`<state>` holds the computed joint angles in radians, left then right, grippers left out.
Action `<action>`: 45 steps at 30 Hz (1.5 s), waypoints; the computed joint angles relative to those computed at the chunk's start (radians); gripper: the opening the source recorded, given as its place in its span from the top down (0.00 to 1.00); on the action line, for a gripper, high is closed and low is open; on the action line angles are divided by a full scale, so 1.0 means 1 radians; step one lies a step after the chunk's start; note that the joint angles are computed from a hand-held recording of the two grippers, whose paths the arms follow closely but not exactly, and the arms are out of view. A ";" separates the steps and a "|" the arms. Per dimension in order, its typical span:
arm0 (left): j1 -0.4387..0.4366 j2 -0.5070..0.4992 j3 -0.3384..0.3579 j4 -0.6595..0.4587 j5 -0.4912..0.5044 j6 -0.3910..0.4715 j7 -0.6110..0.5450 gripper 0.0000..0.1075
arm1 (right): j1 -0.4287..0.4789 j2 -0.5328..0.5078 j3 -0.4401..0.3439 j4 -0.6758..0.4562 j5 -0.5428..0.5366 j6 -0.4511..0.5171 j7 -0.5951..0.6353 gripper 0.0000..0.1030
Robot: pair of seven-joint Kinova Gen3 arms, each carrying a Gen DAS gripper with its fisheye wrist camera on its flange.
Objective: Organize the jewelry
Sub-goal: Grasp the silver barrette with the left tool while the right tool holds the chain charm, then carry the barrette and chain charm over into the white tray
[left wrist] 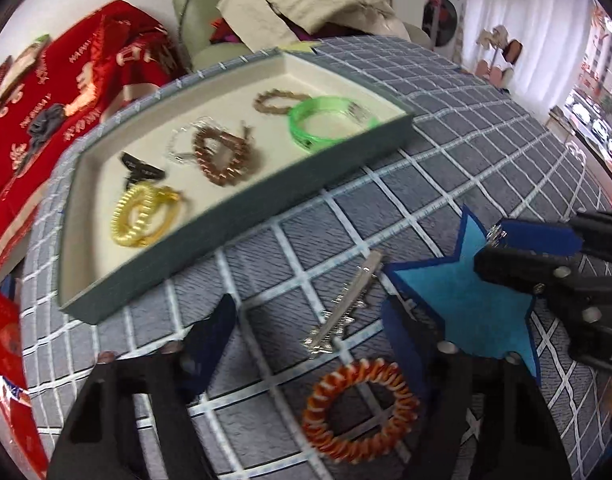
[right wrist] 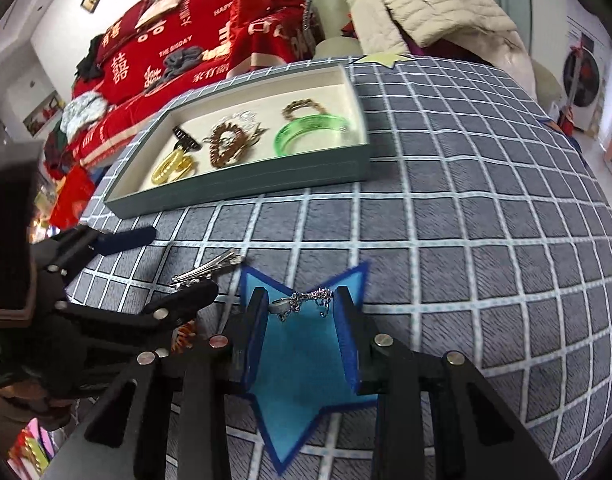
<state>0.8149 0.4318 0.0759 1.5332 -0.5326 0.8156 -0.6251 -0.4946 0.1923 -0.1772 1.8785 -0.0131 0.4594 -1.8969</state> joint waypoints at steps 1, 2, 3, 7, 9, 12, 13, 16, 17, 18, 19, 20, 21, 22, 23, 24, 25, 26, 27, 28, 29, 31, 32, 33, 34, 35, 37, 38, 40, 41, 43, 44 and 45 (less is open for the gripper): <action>-0.005 0.001 -0.004 -0.001 0.022 -0.011 -0.020 0.18 | 0.007 -0.006 -0.001 0.005 -0.008 -0.002 0.006 0.65; -0.014 0.001 0.005 -0.003 0.028 -0.012 -0.024 0.22 | 0.013 -0.013 -0.002 0.010 -0.014 -0.004 0.010 0.65; -0.026 0.001 0.016 -0.002 0.035 -0.020 -0.032 0.25 | 0.021 -0.019 -0.005 0.016 -0.026 -0.008 0.018 0.65; -0.035 -0.007 0.022 0.004 0.059 -0.048 -0.068 0.61 | 0.037 -0.036 -0.011 0.028 -0.054 -0.020 0.041 0.65; -0.036 -0.011 0.024 0.004 0.071 -0.047 -0.082 0.65 | 0.037 -0.041 -0.011 0.032 -0.060 -0.023 0.044 0.65; -0.026 -0.021 0.011 0.018 0.073 -0.052 -0.063 0.65 | 0.036 -0.048 -0.012 0.037 -0.067 -0.027 0.041 0.65; -0.019 -0.026 0.005 0.023 0.066 -0.052 -0.046 0.65 | 0.035 -0.049 -0.012 0.037 -0.068 -0.029 0.040 0.65; 0.003 -0.046 -0.013 0.047 0.031 -0.052 0.023 0.65 | 0.033 -0.057 -0.013 0.042 -0.069 -0.032 0.038 0.65; 0.015 -0.056 -0.021 0.058 0.011 -0.050 0.058 0.65 | 0.033 -0.059 -0.014 0.043 -0.070 -0.033 0.039 0.65; 0.020 -0.063 -0.022 0.065 -0.004 -0.047 0.084 0.65 | 0.033 -0.061 -0.015 0.042 -0.071 -0.033 0.039 0.65; 0.029 -0.072 -0.026 0.073 -0.024 -0.042 0.118 0.65 | 0.030 -0.062 -0.015 0.043 -0.069 -0.033 0.036 0.65; 0.031 -0.078 -0.024 0.077 -0.041 -0.035 0.141 0.65 | 0.028 -0.063 -0.015 0.042 -0.067 -0.033 0.033 0.65; 0.045 -0.085 -0.028 0.080 -0.070 -0.017 0.177 0.65 | 0.026 -0.064 -0.015 0.041 -0.066 -0.033 0.030 0.65; 0.051 -0.089 -0.025 0.081 -0.094 0.000 0.202 0.65 | 0.026 -0.064 -0.016 0.040 -0.067 -0.032 0.029 0.65; 0.051 -0.091 -0.019 0.080 -0.112 0.012 0.220 0.65 | 0.025 -0.063 -0.016 0.038 -0.067 -0.032 0.027 0.65; 0.056 -0.098 -0.016 0.084 -0.134 0.023 0.245 0.65 | 0.025 -0.063 -0.017 0.037 -0.071 -0.032 0.027 0.65; 0.056 -0.104 -0.010 0.090 -0.152 0.030 0.266 0.65 | 0.025 -0.063 -0.018 0.035 -0.073 -0.031 0.027 0.65; 0.056 -0.110 -0.004 0.094 -0.168 0.036 0.286 0.65 | 0.024 -0.062 -0.019 0.033 -0.075 -0.030 0.026 0.65; 0.058 -0.116 0.000 0.099 -0.187 0.046 0.309 0.65 | 0.023 -0.062 -0.020 0.031 -0.077 -0.027 0.026 0.65; 0.056 -0.119 0.008 0.101 -0.198 0.053 0.323 0.65 | 0.021 -0.060 -0.019 0.027 -0.075 -0.025 0.023 0.65; 0.055 -0.124 0.013 0.107 -0.212 0.059 0.341 0.65 | 0.017 -0.060 -0.018 0.025 -0.070 -0.023 0.018 0.65; 0.044 -0.134 0.027 0.118 -0.225 0.060 0.363 0.65 | 0.011 -0.059 -0.017 0.018 -0.061 -0.019 0.009 0.65; 0.039 -0.137 0.033 0.122 -0.230 0.061 0.370 0.65 | 0.007 -0.060 -0.017 0.016 -0.055 -0.017 0.003 0.65; 0.036 -0.140 0.038 0.126 -0.236 0.065 0.378 0.65 | 0.005 -0.060 -0.016 0.014 -0.051 -0.015 -0.001 0.65; 0.034 -0.140 0.044 0.128 -0.241 0.069 0.384 0.65 | 0.003 -0.060 -0.017 0.011 -0.048 -0.013 -0.003 0.65; 0.031 -0.142 0.048 0.130 -0.245 0.070 0.388 0.65 | 0.002 -0.059 -0.017 0.008 -0.046 -0.011 -0.005 0.65; 0.025 -0.147 0.056 0.137 -0.247 0.070 0.396 0.65 | -0.002 -0.058 -0.017 0.003 -0.040 -0.006 -0.013 0.65; 0.023 -0.149 0.059 0.140 -0.250 0.070 0.400 0.65 | -0.005 -0.059 -0.017 0.001 -0.037 -0.004 -0.018 0.65; 0.020 -0.151 0.065 0.144 -0.254 0.071 0.405 0.65 | -0.005 -0.058 -0.018 -0.001 -0.036 -0.003 -0.020 0.65; 0.020 -0.153 0.067 0.146 -0.256 0.072 0.409 0.65 | -0.005 -0.058 -0.018 -0.001 -0.036 -0.003 -0.020 0.65; 0.017 -0.157 0.070 0.151 -0.258 0.073 0.415 0.65 | -0.004 -0.058 -0.018 -0.001 -0.036 -0.002 -0.020 0.65; 0.015 -0.158 0.072 0.152 -0.258 0.073 0.417 0.65 | -0.004 -0.058 -0.018 -0.001 -0.035 -0.003 -0.019 0.65; 0.012 -0.160 0.073 0.155 -0.258 0.071 0.418 0.65 | -0.003 -0.058 -0.019 -0.001 -0.037 -0.003 -0.017 0.65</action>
<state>0.8268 0.2714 0.1489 1.6879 -0.7901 0.8868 -0.2071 -0.4977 0.1345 -0.1964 1.8776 -0.0498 0.4568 -1.9143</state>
